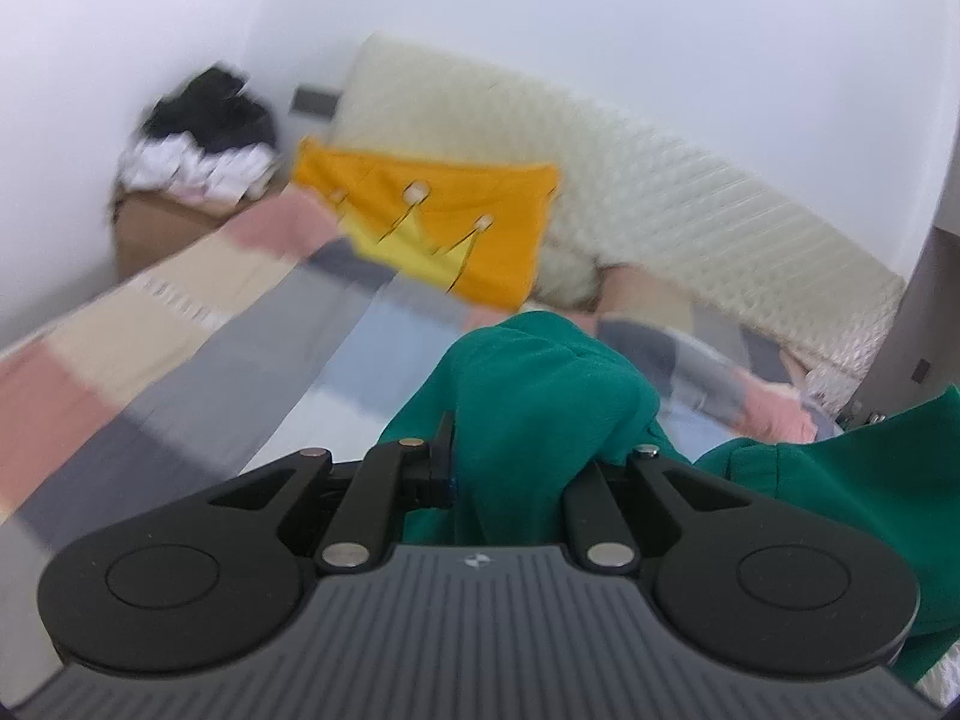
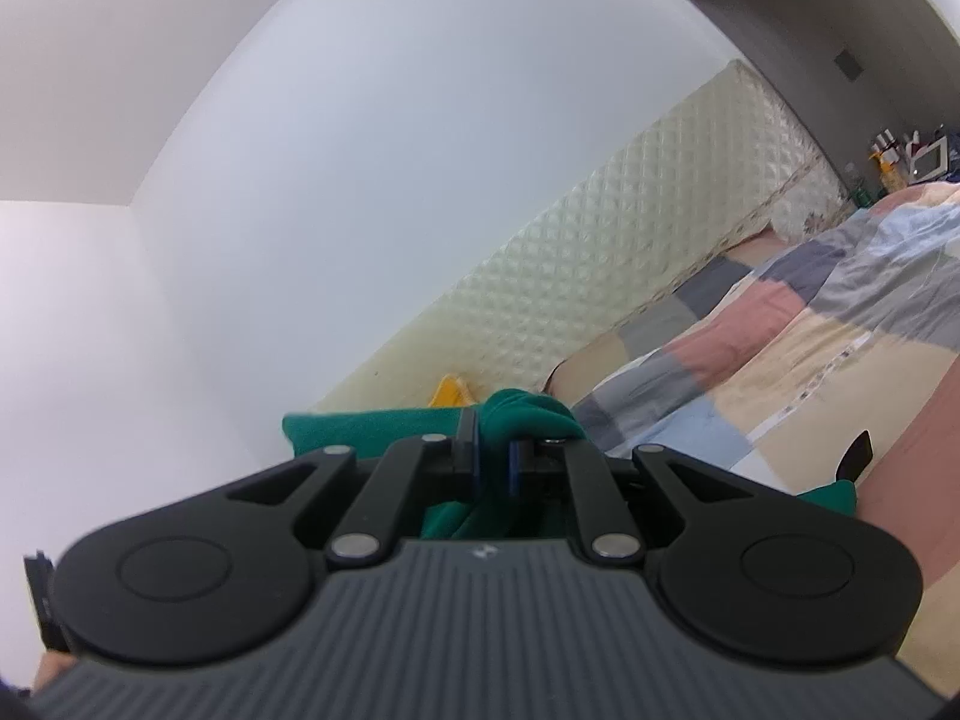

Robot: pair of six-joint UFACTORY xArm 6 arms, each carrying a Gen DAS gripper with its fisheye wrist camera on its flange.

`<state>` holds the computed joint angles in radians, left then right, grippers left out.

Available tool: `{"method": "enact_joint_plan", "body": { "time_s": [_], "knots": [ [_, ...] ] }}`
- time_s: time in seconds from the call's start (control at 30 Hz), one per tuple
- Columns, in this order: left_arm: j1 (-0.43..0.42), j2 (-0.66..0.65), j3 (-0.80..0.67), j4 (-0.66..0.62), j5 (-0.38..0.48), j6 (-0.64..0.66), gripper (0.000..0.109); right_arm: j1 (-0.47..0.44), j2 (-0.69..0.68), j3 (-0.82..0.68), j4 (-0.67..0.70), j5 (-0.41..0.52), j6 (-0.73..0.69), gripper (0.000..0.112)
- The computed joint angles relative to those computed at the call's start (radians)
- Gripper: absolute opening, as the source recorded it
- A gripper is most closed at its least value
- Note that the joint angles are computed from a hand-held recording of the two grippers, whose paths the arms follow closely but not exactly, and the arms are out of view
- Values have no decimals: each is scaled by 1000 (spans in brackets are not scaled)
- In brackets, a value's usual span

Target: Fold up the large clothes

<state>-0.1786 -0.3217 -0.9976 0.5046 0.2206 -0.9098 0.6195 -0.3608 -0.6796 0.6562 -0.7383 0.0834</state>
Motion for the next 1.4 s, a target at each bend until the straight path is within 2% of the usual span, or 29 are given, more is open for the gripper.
{"method": "enact_joint_plan", "body": {
  "time_s": [0.1, 0.17, 0.27, 0.4, 0.47, 0.5, 0.67, 0.7, 0.77, 0.83, 0.93, 0.97, 1.03, 1.1, 1.13, 1.27, 1.4],
  "knots": [
    [3, -40, 69, -120, 58, 83, 14, 55, 5, -41, 169, 47, -111, 12],
    [-7, -24, 79, -93, 92, 27, 15, 75, 17, -66, 296, 92, -178, 12],
    [-20, 52, 37, 83, 142, -151, 15, 62, 63, -119, 484, 172, -307, 12],
    [-33, 127, -26, 164, 194, -221, 21, 16, 161, -223, 739, 242, -488, 13],
    [-45, 182, -79, 167, 221, -229, 23, -2, 206, -262, 822, 264, -547, 14],
    [-44, 204, -96, 165, 224, -227, 27, 0, 226, -289, 895, 266, -610, 14],
    [-25, 319, -167, 116, 215, -178, 33, -45, 323, -410, 1223, 302, -902, 15],
    [-24, 325, -169, 93, 215, -170, 35, -52, 334, -422, 1257, 306, -923, 15],
    [-20, 336, -175, 68, 211, -163, 40, -53, 337, -410, 1241, 310, -875, 15],
    [-22, 330, -174, 41, 217, -143, 57, -56, 336, -406, 1227, 316, -855, 15],
    [-35, 303, -165, -10, 252, -76, 75, -41, 303, -384, 1213, 311, -830, 17],
    [-42, 296, -167, -13, 281, -60, 77, -29, 284, -370, 1200, 301, -813, 21],
    [-53, 268, -155, -50, 320, -9, 82, -11, 247, -346, 1175, 295, -787, 41],
    [-60, 232, -128, -98, 329, 47, 84, 12, 207, -311, 1113, 284, -728, 87],
    [-66, 207, -110, -120, 330, 84, 85, 23, 199, -310, 1102, 268, -727, 94],
    [-100, 117, -64, -105, 354, 181, 89, 57, 180, -331, 1089, 233, -808, 94],
    [-146, 45, -38, -146, 371, 264, 91, 97, 158, -279, 876, 216, -701, 94]
  ]
}}
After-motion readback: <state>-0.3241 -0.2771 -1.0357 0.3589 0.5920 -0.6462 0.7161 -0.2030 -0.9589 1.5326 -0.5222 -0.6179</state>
